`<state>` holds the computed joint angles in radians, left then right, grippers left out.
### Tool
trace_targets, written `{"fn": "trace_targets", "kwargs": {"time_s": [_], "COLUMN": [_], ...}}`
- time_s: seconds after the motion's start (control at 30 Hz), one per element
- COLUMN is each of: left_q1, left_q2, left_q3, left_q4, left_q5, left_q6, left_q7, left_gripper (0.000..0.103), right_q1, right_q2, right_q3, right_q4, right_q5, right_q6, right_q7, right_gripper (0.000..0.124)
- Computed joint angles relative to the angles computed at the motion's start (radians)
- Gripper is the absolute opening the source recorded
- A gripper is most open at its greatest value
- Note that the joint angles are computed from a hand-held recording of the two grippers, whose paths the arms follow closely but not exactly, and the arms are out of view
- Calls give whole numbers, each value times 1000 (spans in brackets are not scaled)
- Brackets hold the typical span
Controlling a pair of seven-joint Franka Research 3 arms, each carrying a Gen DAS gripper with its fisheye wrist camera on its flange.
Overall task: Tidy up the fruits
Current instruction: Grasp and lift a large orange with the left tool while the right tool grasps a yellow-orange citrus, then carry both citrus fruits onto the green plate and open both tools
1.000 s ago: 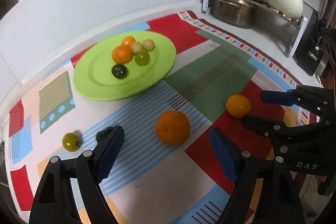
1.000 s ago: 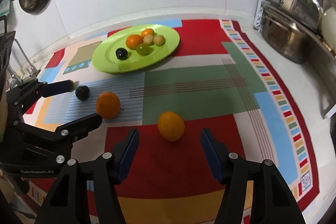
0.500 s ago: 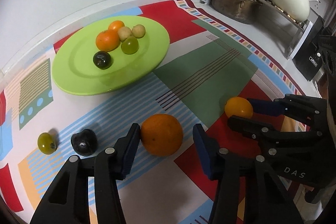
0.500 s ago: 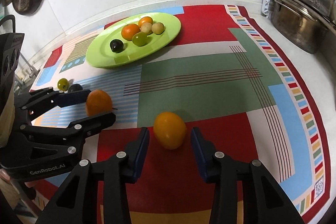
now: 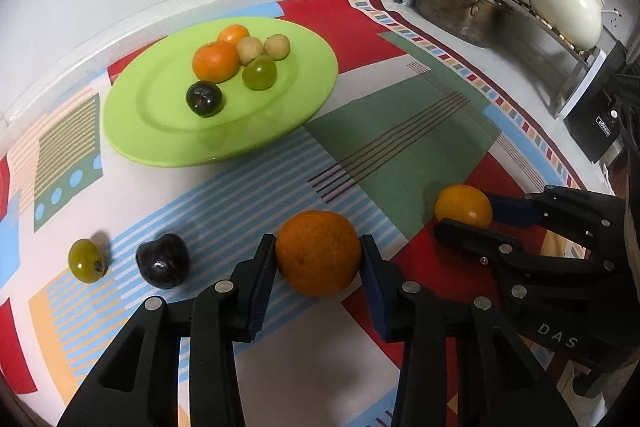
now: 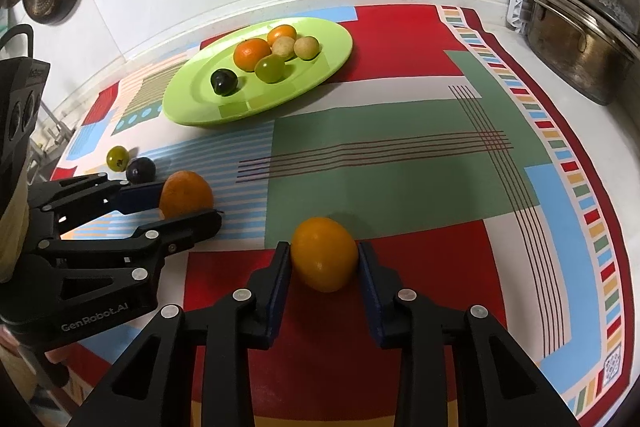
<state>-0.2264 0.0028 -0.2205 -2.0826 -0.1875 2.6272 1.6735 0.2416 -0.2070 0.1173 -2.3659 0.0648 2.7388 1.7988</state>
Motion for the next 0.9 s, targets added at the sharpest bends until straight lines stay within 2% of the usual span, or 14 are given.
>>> {"fn": "trace_targets", "kwargs": {"time_s": [0.9], "left_q1": [-35], "left_q2": [-202], "left_q3": [75], "left_q4": [-118], "left_q5": [-24], "left_q6": [95], "left_q7": [55], "left_gripper": [40], "right_q1": [-18], "right_q2": [-93], "right_q3": [81], "right_q4": [11], "right_q5": [-110], "right_q6": [69], "right_q7": [130], "right_gripper": [34]}}
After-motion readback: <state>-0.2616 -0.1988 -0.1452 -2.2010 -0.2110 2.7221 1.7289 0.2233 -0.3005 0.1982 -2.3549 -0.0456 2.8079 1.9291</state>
